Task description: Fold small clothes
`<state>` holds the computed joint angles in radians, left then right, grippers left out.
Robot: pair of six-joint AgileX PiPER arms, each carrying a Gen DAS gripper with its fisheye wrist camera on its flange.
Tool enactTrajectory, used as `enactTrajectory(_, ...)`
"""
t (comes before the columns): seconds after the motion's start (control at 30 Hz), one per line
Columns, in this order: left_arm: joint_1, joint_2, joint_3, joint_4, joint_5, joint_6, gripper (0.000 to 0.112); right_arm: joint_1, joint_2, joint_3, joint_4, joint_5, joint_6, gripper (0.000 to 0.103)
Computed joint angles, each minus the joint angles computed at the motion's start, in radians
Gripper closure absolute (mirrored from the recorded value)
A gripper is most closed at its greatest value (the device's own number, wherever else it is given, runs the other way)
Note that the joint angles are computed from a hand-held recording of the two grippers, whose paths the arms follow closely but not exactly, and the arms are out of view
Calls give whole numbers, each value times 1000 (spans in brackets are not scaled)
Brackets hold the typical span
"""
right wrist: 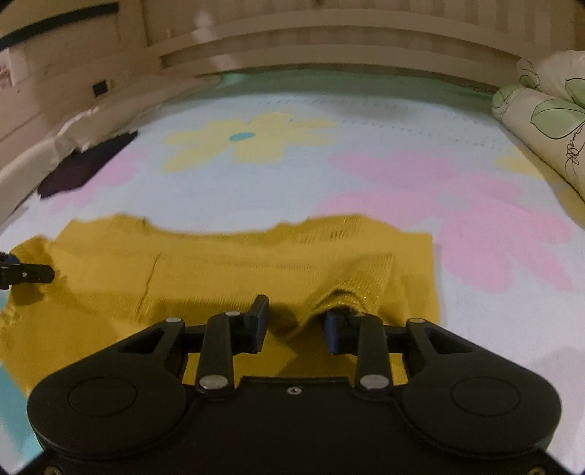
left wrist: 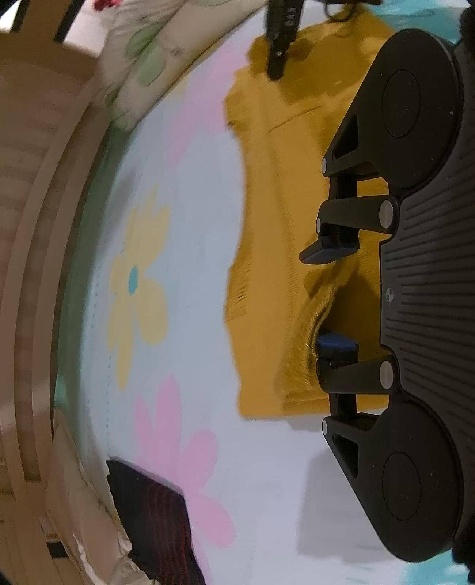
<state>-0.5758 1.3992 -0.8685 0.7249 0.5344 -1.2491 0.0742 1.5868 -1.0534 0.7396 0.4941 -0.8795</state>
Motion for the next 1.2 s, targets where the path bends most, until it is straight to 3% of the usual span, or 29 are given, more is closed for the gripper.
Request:
enactTrajectory(0.13, 110, 45, -32, -24, -65, 18, 75, -8, 82, -75, 51, -16, 21, 61)
enactTrajectory(0.33, 207, 82, -62, 40, -92, -62, 75, -61, 191, -203, 127, 54, 76, 61)
enactTrajectory(0.53, 247, 43, -58, -19, -58, -12, 75, -134, 233, -274, 189, 76, 166, 56)
enactTrajectory(0.73, 163, 21, -107, -120, 30, 142, 75, -192, 170, -220, 209, 107, 122, 55)
enactTrajectory(0.83, 91, 32, -113, -172, 47, 212, 73, -195, 148, -205, 133, 150, 140, 46)
enactTrajectory(0.97, 19, 68, -107, -222, 88, 276, 64, -157, 105, -161, -6, 155, 147, 40)
enactTrajectory(1.03, -24, 68, -71, -112, 96, 214, 64, -124, 91, -150, -123, 145, 195, 33)
enactTrajectory(1.13, -35, 83, -78, -24, 186, 153, 61, -88, 77, -120, -274, 113, 287, 21)
enactTrajectory(1.2, 15, 73, -68, -50, 198, 111, 48, -96, 70, -101, -297, 97, 322, 11)
